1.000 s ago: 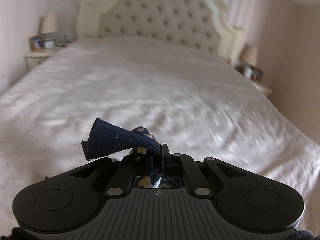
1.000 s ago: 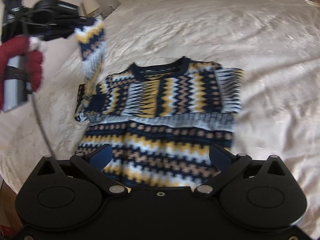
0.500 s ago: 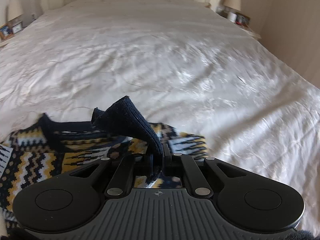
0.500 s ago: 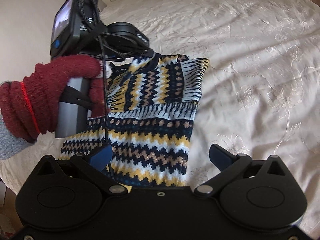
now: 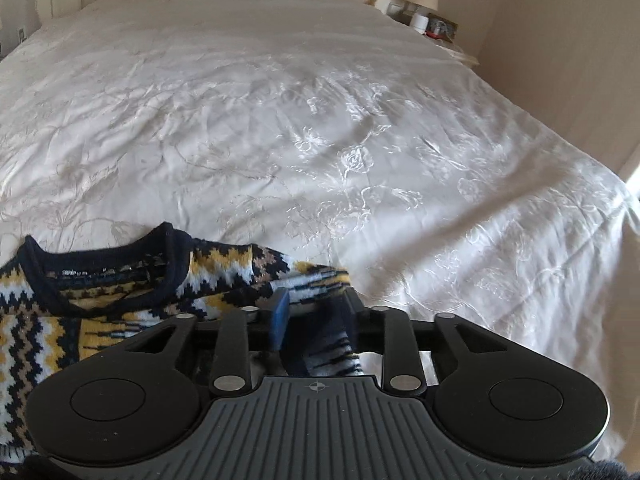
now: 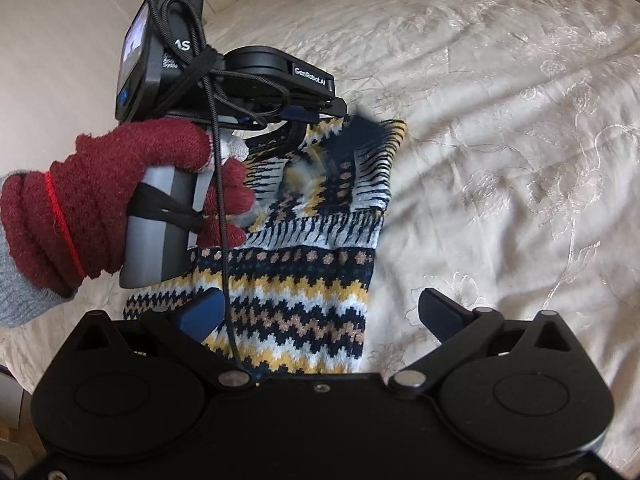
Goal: Fold small clothes
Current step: 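Lift the cuff with the left gripper, fold sleeve across chest, release, then withdraw the left gripper and move it toward the sweater hem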
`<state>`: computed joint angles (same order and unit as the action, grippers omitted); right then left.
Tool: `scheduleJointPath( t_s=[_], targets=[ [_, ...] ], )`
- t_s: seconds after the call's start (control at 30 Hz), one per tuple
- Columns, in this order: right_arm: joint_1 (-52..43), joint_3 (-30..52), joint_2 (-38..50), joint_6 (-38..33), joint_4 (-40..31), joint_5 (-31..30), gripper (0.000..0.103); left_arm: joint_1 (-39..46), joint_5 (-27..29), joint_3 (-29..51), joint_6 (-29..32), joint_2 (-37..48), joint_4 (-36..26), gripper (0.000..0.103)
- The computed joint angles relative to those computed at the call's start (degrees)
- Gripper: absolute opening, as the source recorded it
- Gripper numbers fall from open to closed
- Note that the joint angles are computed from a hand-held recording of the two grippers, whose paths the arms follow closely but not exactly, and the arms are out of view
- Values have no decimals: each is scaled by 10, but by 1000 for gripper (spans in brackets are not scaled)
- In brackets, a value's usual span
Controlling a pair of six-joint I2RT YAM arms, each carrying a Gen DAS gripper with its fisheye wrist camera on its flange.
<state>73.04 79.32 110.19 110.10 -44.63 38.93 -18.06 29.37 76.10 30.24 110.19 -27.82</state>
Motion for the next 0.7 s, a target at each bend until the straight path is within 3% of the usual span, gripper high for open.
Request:
scheduleJointPath(
  t_s=[0.13,0.3,0.7],
  targets=[
    [0,-11,-8,5,0,3,103,9,-1,-12,-6,-18,7,39],
    [-11,-26,-19,-25,15,2,103,54,11,4,11,-29,-33,51],
    [-93,-83,-34,-154,116,-26,103,230,-16,-3,76,-50,-69,51]
  ],
)
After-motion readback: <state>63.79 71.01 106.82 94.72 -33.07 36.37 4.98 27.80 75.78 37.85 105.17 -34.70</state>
